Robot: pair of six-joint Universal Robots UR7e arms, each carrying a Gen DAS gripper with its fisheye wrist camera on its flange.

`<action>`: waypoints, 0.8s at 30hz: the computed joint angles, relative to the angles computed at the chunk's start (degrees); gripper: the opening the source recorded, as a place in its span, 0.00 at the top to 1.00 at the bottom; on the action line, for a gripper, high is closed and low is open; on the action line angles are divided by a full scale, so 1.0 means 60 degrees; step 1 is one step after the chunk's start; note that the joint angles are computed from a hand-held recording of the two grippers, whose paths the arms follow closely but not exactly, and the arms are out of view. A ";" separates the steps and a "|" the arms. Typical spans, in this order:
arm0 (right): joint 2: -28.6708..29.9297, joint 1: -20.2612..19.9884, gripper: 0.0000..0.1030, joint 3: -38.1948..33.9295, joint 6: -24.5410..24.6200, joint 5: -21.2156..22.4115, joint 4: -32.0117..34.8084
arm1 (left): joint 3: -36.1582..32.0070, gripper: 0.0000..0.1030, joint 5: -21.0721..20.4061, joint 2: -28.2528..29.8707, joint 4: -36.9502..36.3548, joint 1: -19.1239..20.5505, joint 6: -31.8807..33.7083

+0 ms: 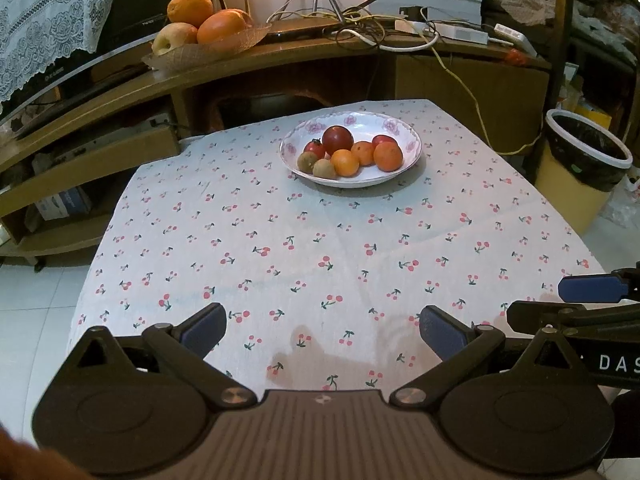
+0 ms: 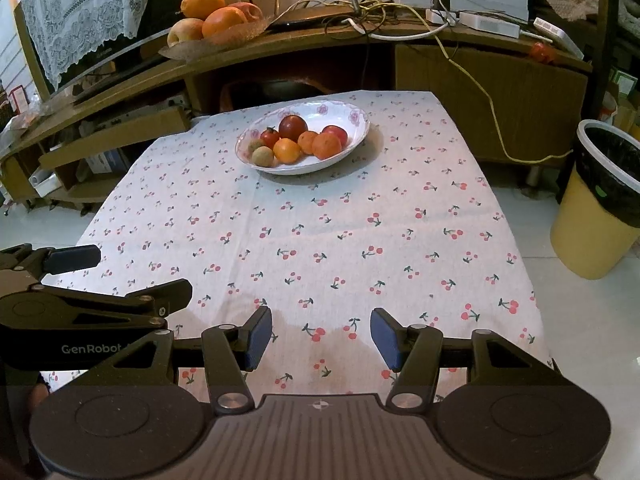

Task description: Organize fruits

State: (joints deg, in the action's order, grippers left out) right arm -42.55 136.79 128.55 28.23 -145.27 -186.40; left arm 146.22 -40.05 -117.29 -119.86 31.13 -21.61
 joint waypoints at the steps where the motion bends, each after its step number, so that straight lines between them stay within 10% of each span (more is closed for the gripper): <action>1: 0.0000 0.0002 0.44 0.0003 0.0008 0.0002 0.0009 | 0.0004 0.00 0.0001 -0.0022 0.0057 -0.0012 -0.0058; 24: 0.0029 -0.0038 0.44 -0.0026 0.0071 0.0083 0.0209 | 0.0069 0.00 0.0188 -0.0161 0.0520 -0.0117 -0.0391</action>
State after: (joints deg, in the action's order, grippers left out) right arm -42.38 136.57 128.39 28.66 -144.77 -185.14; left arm 146.63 -38.92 -118.26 -116.74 30.43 -23.95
